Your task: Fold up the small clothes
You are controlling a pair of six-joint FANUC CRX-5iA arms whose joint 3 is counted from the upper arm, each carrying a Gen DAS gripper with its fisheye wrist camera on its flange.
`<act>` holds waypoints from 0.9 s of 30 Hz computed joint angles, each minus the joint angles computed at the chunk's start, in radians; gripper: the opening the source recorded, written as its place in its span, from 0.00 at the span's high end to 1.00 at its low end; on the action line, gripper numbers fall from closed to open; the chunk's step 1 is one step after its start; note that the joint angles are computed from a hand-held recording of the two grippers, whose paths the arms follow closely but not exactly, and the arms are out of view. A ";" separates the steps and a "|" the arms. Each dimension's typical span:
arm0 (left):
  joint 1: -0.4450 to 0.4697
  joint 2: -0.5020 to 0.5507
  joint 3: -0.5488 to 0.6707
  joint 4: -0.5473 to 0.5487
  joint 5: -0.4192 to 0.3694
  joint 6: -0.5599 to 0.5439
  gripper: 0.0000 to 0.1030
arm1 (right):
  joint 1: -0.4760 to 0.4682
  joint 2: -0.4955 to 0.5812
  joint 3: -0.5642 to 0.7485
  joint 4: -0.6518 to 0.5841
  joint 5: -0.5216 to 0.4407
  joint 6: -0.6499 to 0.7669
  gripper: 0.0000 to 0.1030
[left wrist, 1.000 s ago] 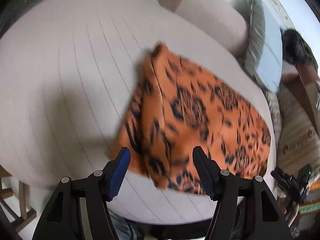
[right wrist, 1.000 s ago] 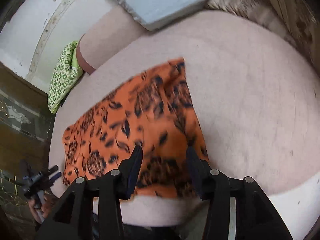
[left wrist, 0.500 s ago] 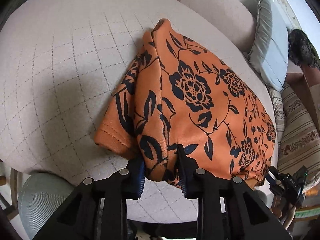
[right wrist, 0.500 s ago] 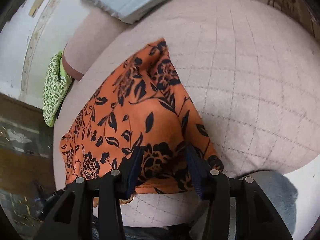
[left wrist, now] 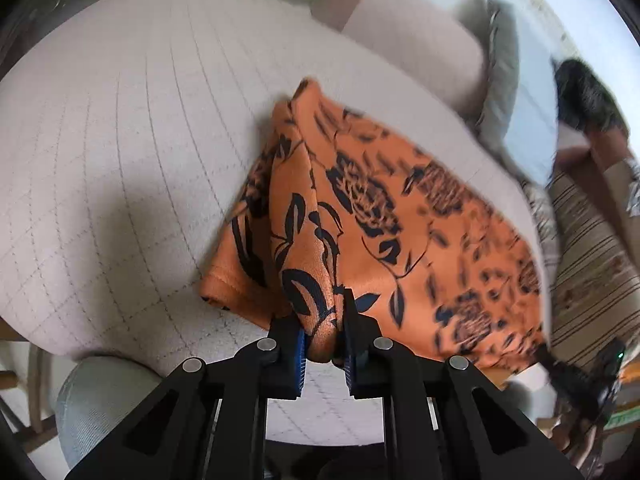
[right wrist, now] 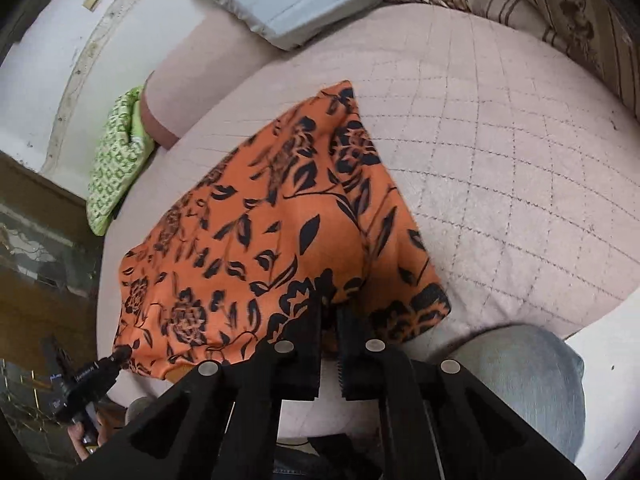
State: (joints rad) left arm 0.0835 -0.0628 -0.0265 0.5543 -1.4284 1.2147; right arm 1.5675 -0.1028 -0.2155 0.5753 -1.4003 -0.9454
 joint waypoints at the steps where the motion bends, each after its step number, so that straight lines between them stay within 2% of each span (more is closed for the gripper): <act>1: 0.007 -0.003 -0.002 0.010 0.004 0.001 0.87 | -0.004 0.014 0.026 -0.015 -0.025 0.036 0.95; 5: -0.035 0.057 0.055 -0.087 -0.023 0.029 0.84 | -0.045 0.018 0.013 -0.091 0.026 0.102 0.94; 6: -0.048 0.075 0.072 -0.115 -0.043 0.036 0.83 | -0.061 0.014 -0.002 -0.115 0.060 0.117 0.90; 8: -0.061 0.084 0.086 -0.152 -0.076 0.060 0.82 | -0.054 0.012 -0.001 -0.125 0.066 0.100 0.88; 10: -0.050 0.050 0.060 -0.129 -0.057 0.036 0.75 | -0.023 0.039 0.051 -0.097 -0.011 0.100 0.81; 12: -0.031 0.001 0.030 -0.116 -0.044 0.020 0.69 | 0.002 0.082 0.135 -0.086 -0.109 0.129 0.59; 14: -0.015 -0.059 -0.006 -0.108 -0.036 0.006 0.66 | 0.024 0.124 0.217 -0.075 -0.184 0.160 0.53; 16: 0.003 -0.131 -0.043 -0.101 -0.043 -0.024 0.65 | 0.040 0.173 0.311 -0.068 -0.263 0.210 0.53; 19: 0.031 -0.222 -0.066 -0.095 -0.089 -0.050 0.59 | 0.055 0.252 0.452 -0.046 -0.375 0.303 0.45; 22: 0.081 -0.286 -0.072 -0.040 -0.137 -0.087 0.57 | 0.065 0.307 0.550 -0.012 -0.437 0.368 0.41; 27: 0.137 -0.350 -0.031 0.022 -0.165 -0.123 0.43 | 0.073 0.378 0.674 0.047 -0.501 0.453 0.37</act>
